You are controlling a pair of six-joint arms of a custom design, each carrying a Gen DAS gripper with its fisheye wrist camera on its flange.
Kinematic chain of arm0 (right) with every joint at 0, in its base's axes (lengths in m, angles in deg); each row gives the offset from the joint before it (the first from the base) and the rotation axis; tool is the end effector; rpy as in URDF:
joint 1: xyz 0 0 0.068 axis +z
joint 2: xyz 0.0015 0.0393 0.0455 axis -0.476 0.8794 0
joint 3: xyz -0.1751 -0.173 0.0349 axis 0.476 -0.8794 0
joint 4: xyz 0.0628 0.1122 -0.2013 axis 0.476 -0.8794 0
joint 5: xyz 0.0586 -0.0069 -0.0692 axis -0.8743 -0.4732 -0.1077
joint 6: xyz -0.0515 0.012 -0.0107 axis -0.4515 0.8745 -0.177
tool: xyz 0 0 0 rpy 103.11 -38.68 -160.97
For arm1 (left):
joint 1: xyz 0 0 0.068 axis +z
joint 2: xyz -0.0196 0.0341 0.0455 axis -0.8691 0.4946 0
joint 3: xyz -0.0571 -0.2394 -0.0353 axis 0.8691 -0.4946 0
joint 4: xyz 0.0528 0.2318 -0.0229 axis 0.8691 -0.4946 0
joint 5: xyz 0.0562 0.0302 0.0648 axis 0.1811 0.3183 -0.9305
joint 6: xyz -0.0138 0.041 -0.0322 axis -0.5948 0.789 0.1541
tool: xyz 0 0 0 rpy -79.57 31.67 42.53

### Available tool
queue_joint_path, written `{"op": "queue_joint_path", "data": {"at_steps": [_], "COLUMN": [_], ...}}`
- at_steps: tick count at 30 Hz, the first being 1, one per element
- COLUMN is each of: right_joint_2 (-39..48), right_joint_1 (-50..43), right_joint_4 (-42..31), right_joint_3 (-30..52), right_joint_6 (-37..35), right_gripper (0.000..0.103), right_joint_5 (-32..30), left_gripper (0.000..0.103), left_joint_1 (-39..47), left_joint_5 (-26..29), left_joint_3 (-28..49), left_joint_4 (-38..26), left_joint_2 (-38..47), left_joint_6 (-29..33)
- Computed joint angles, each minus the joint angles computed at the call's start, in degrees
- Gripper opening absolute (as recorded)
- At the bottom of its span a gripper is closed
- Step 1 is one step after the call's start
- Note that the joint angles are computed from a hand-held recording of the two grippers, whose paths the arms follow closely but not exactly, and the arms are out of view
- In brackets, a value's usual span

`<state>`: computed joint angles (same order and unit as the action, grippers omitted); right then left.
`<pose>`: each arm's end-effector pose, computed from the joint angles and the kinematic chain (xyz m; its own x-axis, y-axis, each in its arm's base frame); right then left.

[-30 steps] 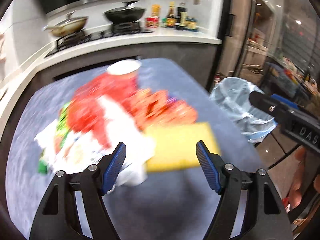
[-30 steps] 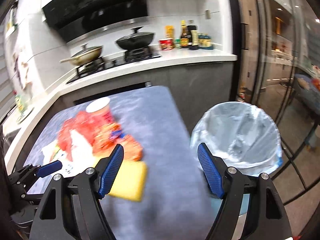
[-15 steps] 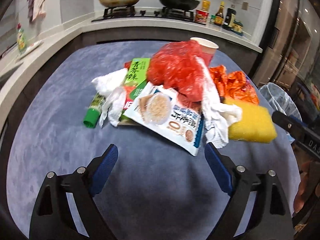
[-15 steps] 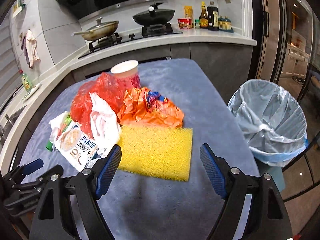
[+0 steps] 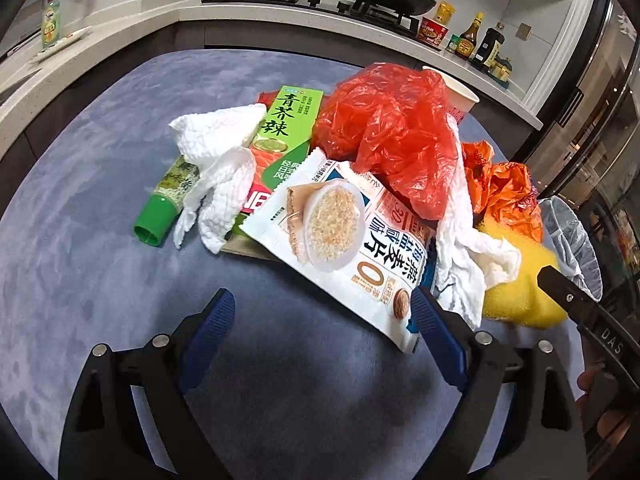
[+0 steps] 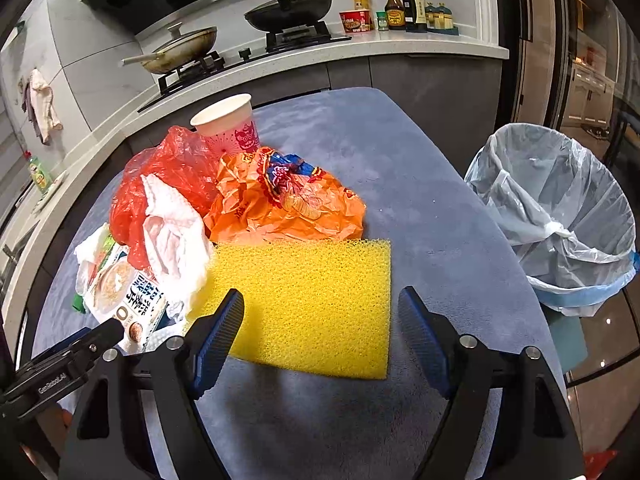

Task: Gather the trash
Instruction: 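Move both tools back over the trash pile on the table, then grasp the food packet with the left tool while the right tool grasps the yellow sponge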

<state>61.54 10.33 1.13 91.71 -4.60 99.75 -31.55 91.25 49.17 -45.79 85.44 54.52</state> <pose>0.1626 0.1147 0.1332 -0.7463 0.1931 -0.6370 0.0860 0.9769 0.1954 0.1723 0.0768 0.1009 -0.8008 -0.1533 -0.5790 -0.0195 0.9728 -0.2307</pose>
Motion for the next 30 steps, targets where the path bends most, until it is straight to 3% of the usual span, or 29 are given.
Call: {"op": "queue_joint_path", "data": {"at_steps": [4, 7, 10, 12, 17, 22, 30], "right_joint_2": [1.5, 1.4, 1.0, 0.0, -3.1, -8.7, -18.6], "right_joint_1": [-0.8, -1.1, -0.4, -0.4, -1.3, -1.5, 3.0], "right_joint_4": [2.2, 3.0, 2.7, 2.0, 1.1, -2.1, -10.4], "right_joint_3": [-0.6, -1.1, -1.3, -1.5, -3.0, -4.2, -4.2], "right_joint_6": [-0.5, -0.7, -0.7, -0.7, -0.5, -0.2, 2.0], "right_gripper": [0.066, 0.064, 0.059, 0.054, 0.042, 0.026, 0.015], "right_joint_5": [-0.7, -1.0, -0.2, 0.1, -0.7, -1.3, 1.1], "left_gripper": [0.079, 0.070, 0.053, 0.035, 0.008, 0.005, 0.003], "left_joint_1": [-1.2, -2.7, -3.4, -3.6, -2.6, 0.9, 9.2], "left_joint_5": [0.5, -0.5, -0.2, 0.4, 2.9, 6.7, 11.7], "left_joint_3": [0.6, 0.9, 1.0, 0.9, 0.5, 0.9, 2.5], "left_joint_4": [2.3, 3.6, 3.0, 2.1, -1.2, -7.0, -21.9], "left_joint_2": [2.5, 3.1, 2.7, 2.1, -0.9, -5.5, -15.1], "left_joint_6": [-2.2, -3.3, -3.0, -2.5, -0.9, 2.8, 12.8]}}
